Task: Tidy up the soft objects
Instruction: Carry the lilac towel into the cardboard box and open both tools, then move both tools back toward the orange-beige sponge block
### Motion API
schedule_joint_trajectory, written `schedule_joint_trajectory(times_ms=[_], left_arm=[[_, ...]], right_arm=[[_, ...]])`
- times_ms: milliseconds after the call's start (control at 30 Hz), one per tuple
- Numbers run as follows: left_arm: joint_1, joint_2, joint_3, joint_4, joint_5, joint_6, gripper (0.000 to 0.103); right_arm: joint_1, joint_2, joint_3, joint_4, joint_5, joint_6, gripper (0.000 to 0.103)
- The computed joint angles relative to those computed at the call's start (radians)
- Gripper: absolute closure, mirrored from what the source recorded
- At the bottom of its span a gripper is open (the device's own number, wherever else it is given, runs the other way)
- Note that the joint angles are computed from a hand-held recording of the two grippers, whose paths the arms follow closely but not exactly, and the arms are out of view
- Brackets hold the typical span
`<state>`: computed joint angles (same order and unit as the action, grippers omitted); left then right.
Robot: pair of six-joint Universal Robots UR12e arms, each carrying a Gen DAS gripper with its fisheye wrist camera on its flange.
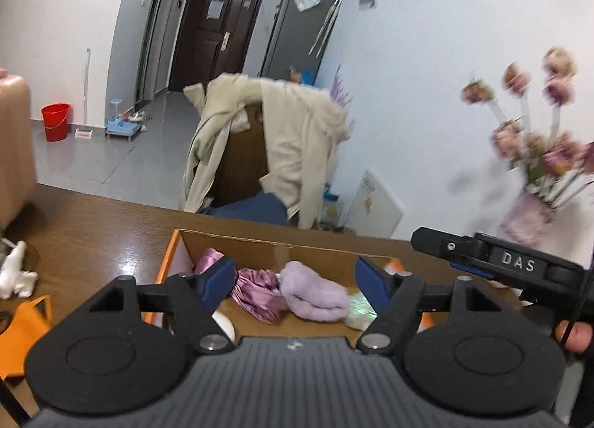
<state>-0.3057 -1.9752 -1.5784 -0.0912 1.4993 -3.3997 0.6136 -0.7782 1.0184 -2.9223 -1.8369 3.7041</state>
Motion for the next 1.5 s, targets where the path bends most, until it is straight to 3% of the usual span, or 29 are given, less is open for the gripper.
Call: schedule_joint_trajectory(times_ms=[167, 267, 367, 467, 600, 733, 900, 1100, 1267, 1400, 1500], left_arm=[[0.006, 0.132, -0.189, 0.171, -0.013, 0.075, 0.018], [0.022, 0.202, -0.331, 0.309, -0.033, 0.094, 0.008], [0.039, 0.241, -0.447, 0.409, -0.05, 0.119, 0.006], [0.054, 0.265, -0.548, 0.476, -0.051, 0.139, 0.006], [0.058, 0.297, -0.654, 0.501, 0.001, 0.14, 0.006], [0.096, 0.333, -0.728, 0.486, -0.075, 0.112, 0.006], [0.112, 0.33, -0.726, 0.462, -0.125, 0.136, 0.004], [0.108, 0.289, -0.681, 0.413, -0.144, 0.143, 0.004], [0.096, 0.233, -0.619, 0.377, -0.144, 0.147, 0.004], [0.099, 0.184, -0.549, 0.343, -0.161, 0.187, 0.005], [0.142, 0.161, -0.495, 0.252, -0.286, 0.266, 0.005]], right_arm=[[0.041, -0.115, 0.18, -0.137, -0.012, -0.021, 0.017], [0.085, -0.184, 0.312, -0.247, -0.067, -0.066, 0.011], [0.137, -0.218, 0.401, -0.314, -0.147, -0.105, 0.007], [0.194, -0.23, 0.468, -0.341, -0.25, -0.091, 0.006], [0.258, -0.21, 0.494, -0.28, -0.386, 0.028, 0.006], [0.286, -0.209, 0.511, -0.228, -0.384, 0.086, 0.006], [0.308, -0.188, 0.469, -0.161, -0.445, 0.107, 0.007], [0.3, -0.165, 0.438, -0.074, -0.427, 0.124, 0.007], [0.273, -0.14, 0.407, -0.087, -0.341, 0.104, 0.012], [0.245, -0.109, 0.363, -0.103, -0.215, 0.063, 0.022], [0.231, -0.078, 0.325, -0.134, -0.11, 0.017, 0.024]])
